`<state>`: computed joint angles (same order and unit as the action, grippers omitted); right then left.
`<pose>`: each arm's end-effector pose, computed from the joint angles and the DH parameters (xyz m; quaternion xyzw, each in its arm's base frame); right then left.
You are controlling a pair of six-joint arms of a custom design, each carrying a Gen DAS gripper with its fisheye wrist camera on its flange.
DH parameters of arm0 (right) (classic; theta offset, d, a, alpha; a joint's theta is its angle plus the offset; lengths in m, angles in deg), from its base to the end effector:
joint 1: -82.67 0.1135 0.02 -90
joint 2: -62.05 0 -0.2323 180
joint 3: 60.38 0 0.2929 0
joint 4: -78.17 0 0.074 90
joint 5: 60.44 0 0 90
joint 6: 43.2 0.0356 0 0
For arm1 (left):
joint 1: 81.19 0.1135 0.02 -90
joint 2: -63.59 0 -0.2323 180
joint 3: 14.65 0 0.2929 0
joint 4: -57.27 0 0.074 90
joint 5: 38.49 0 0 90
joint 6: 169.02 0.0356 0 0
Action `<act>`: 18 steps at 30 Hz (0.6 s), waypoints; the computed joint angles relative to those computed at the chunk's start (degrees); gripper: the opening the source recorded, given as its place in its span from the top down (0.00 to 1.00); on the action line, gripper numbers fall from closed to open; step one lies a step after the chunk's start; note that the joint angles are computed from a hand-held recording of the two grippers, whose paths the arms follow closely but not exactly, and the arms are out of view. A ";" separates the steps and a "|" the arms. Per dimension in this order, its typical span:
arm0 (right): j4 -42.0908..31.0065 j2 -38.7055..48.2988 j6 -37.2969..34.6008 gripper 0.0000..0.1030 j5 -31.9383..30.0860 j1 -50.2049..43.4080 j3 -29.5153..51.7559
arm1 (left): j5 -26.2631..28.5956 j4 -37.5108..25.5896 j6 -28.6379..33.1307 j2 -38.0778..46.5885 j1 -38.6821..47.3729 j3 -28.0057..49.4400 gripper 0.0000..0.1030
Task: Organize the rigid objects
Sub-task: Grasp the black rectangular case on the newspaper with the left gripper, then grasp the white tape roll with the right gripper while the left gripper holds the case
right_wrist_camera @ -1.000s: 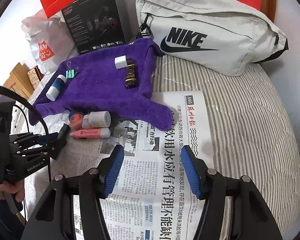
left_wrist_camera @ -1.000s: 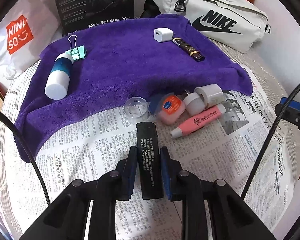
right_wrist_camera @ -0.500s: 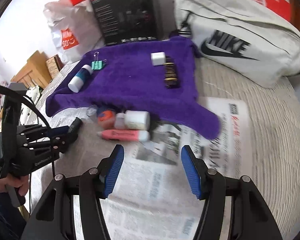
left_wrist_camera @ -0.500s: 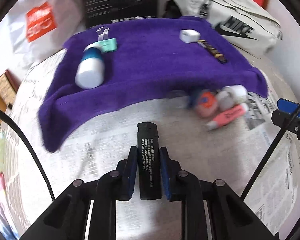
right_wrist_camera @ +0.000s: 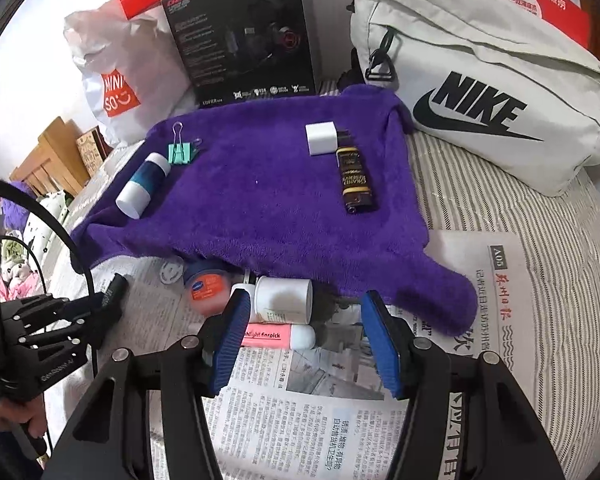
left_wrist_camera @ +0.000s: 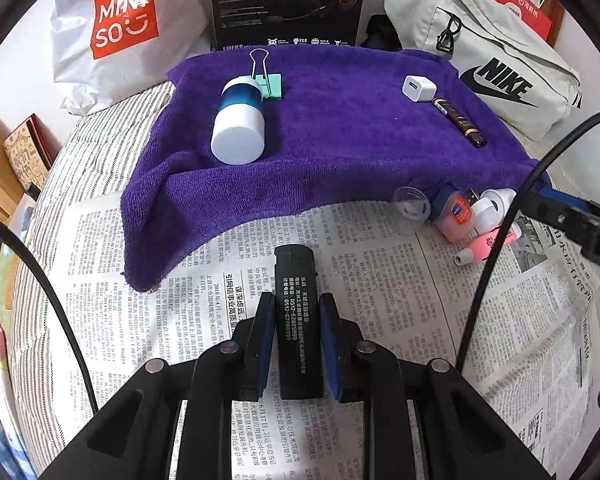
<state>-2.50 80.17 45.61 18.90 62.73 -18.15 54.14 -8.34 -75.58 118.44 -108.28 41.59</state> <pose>0.1213 -0.0370 0.2144 0.1290 0.9452 0.0349 0.2979 0.2011 -0.1047 0.2119 0.2615 0.9388 -0.0676 0.2137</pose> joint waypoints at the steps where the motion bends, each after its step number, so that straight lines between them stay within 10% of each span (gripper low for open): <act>1: 0.18 0.20 0.21 0.44 0.07 0.37 -0.17 | -0.05 -0.03 0.03 -0.18 -0.03 -0.10 0.79; 18: 4.76 4.74 3.48 0.61 7.97 7.26 -1.98 | 1.05 -0.16 0.25 -1.48 0.58 -0.86 0.79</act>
